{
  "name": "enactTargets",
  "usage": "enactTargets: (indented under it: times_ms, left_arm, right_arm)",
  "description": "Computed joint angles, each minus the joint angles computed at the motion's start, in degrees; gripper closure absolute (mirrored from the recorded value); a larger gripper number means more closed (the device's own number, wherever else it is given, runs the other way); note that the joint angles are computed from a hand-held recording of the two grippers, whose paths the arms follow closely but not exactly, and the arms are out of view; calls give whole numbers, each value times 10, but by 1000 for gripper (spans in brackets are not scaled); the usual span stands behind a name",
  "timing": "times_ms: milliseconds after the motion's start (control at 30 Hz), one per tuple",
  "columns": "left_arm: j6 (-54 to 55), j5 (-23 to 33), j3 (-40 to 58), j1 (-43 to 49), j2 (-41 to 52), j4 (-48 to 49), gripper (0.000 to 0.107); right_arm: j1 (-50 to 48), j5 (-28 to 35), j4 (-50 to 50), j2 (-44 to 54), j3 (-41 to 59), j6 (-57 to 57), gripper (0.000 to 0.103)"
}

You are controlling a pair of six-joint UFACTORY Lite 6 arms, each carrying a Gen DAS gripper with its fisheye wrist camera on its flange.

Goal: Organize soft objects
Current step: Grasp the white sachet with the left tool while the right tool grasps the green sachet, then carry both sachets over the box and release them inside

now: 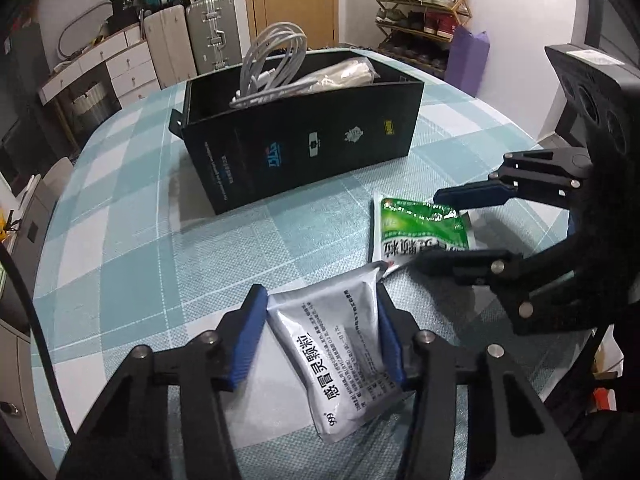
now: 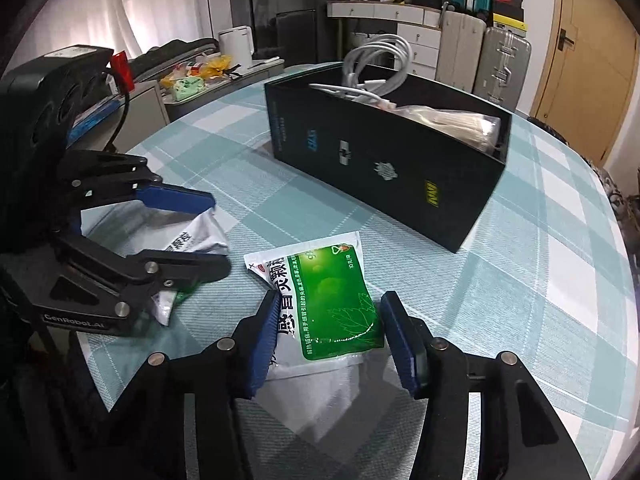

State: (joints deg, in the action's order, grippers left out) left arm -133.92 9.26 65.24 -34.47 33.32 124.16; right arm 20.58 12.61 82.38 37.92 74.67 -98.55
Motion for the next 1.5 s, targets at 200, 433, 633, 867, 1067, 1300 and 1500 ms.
enactTargets:
  times_ms: [200, 433, 633, 867, 1067, 1300, 1500]
  left_arm:
    - [80, 56, -13, -3, -29, -117, 56]
    - [163, 177, 3, -29, -15, -241, 56]
    - [159, 209, 8, -32, -5, -243, 56]
    - [160, 238, -2, -39, -18, -250, 56]
    - [153, 238, -19, -39, -51, -243, 56]
    - [164, 233, -23, -28, -83, -251, 56]
    - [203, 221, 19, -8, -66, -279, 56]
  right_arm:
    - [2, -5, 110, -32, -27, -101, 52]
    - [-1, -1, 260, -75, -58, -233, 52]
    - [-14, 9, 325, -93, -67, -285, 52]
    - [-21, 16, 399, -112, -82, -353, 52]
    - [-20, 29, 460, -137, -102, -410, 52]
    - [-24, 43, 497, -167, -116, -434, 52]
    - [-29, 31, 450, -171, -91, -393, 52]
